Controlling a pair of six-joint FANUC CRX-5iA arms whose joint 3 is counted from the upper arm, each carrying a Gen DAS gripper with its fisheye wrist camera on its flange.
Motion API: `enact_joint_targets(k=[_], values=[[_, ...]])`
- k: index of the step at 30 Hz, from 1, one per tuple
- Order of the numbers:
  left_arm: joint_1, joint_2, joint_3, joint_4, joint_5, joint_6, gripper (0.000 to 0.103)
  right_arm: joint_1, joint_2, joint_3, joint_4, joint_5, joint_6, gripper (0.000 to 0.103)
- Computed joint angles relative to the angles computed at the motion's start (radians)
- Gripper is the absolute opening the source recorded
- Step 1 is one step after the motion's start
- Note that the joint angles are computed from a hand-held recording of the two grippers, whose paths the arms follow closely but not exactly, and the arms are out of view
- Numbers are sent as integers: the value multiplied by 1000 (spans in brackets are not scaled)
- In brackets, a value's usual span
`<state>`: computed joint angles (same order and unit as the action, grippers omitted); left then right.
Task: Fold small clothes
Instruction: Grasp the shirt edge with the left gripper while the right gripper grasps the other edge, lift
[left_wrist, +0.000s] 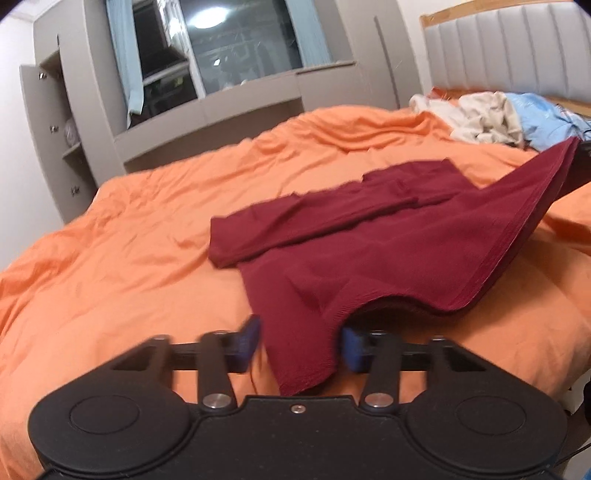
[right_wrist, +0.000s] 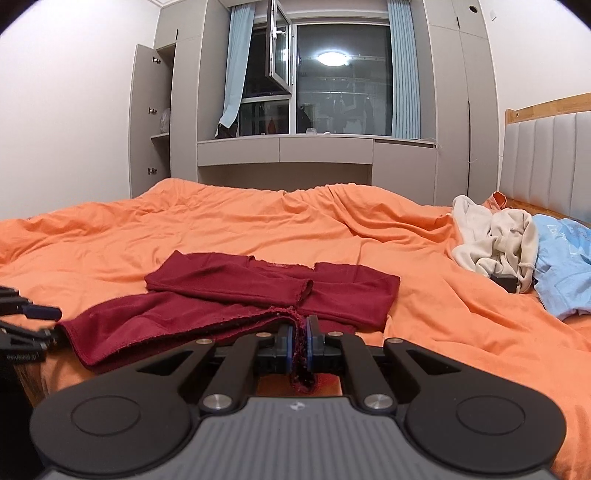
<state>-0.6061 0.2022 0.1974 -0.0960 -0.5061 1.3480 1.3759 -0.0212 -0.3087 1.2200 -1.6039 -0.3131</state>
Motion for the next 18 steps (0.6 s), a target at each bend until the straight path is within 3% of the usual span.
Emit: enact_joint_targets(k=[4, 5, 15, 18], values=[[-5, -21, -47, 5, 91, -47, 10, 8, 34, 13, -7, -37, 4, 8], [-6, -25, -52, -8, 108, -36, 8, 11, 46, 13, -3, -54, 8, 8], [-39, -88, -58, -352, 252, 335, 5, 9, 182, 61, 129, -238, 93, 6], [-53, -118, -65, -413, 283, 393, 5, 15, 199, 77, 186, -295, 108, 6]])
